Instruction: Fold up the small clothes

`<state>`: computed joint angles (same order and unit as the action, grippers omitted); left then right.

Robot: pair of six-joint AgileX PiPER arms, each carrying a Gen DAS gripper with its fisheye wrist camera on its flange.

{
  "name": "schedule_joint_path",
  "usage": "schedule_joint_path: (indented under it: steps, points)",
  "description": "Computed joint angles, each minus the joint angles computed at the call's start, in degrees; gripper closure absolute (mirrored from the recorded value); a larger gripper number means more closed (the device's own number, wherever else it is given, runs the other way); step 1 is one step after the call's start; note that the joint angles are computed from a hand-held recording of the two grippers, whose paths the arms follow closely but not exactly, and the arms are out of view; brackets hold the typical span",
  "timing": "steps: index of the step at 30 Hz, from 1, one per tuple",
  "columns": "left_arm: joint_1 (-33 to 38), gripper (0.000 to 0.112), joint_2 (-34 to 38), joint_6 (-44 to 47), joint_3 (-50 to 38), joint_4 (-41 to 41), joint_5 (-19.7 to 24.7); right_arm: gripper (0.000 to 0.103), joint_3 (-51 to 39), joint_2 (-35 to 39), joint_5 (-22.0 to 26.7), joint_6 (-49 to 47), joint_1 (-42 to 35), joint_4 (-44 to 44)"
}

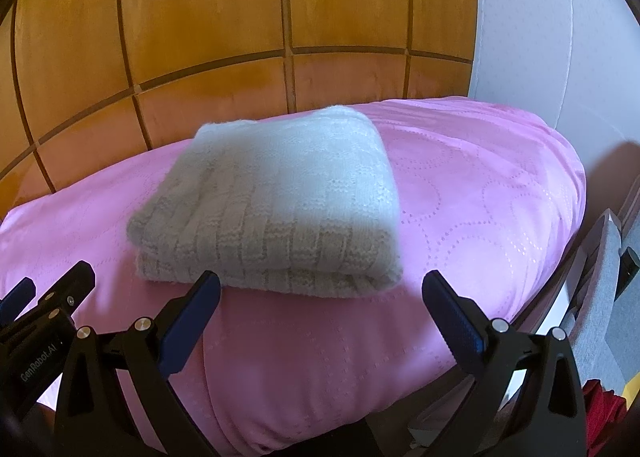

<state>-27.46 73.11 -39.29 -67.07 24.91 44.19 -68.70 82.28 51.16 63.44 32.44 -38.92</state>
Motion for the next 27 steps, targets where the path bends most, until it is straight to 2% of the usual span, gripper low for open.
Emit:
schedule_joint_path:
  steps: [13,19,27]
  points:
    - [-0.82,0.013,0.4,-1.96,-0.16,1.58,0.11,0.002,-0.38,0.16,0.12,-0.52,-0.27,0.88]
    - [-2.89,0.013,-0.07,-5.63,1.09,6.46,0.25,0.002,-0.03,0.17,-0.25,-1.11,-0.52,1.38]
    - [1.29,0.013,1.58,0.26,0.23,-1.43,-0.37,0.002,-0.9,0.37,-1.82,-3.6,-3.61,1.75]
